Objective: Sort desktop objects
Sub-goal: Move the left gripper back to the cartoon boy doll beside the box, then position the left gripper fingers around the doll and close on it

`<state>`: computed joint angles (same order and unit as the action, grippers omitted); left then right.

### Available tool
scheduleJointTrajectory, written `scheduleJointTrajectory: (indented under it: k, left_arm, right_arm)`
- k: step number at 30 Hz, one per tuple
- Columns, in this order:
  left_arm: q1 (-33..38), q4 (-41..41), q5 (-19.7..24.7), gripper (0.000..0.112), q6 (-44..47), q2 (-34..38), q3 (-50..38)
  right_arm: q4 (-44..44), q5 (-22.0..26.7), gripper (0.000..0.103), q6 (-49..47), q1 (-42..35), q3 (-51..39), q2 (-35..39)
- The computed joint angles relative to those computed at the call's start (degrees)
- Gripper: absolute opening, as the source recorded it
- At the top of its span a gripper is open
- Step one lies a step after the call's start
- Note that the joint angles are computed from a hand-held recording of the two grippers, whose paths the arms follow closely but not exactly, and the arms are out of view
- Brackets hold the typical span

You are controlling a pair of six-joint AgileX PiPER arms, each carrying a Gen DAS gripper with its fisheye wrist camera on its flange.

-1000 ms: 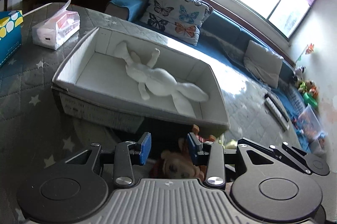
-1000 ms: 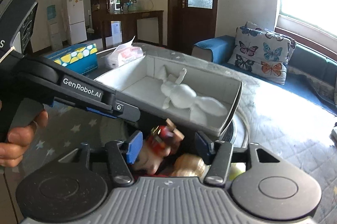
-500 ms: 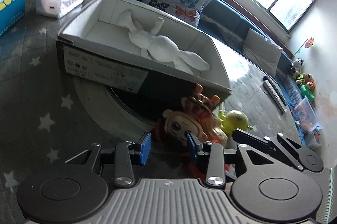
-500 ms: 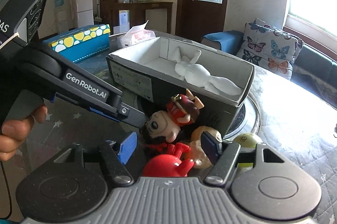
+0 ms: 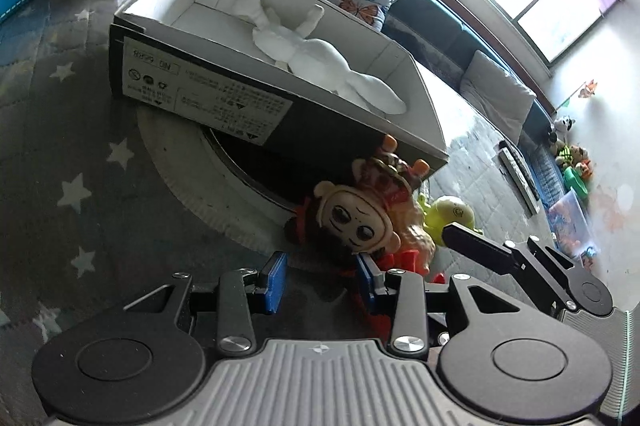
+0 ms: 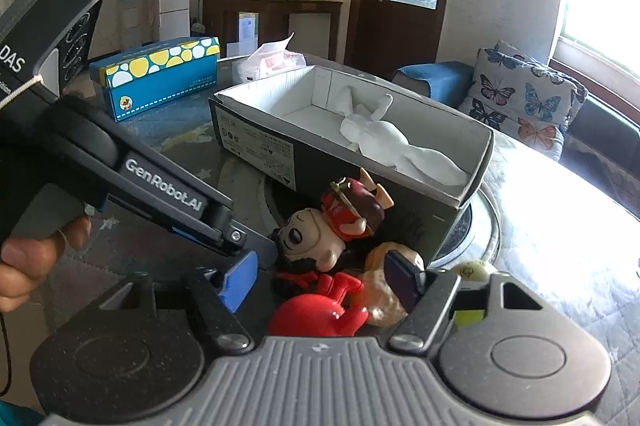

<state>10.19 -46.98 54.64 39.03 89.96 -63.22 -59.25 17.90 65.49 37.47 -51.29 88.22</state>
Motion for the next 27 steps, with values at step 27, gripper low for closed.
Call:
scheduleJointTrajectory:
  k: [27]
  left_arm:
    - [-5.67, -0.59, -0.87, 0.040, 14.80, 4.95, -8.87]
  right_arm:
    - [13.54, -3.85, 0.064, -10.83, -3.14, -5.69, 7.55]
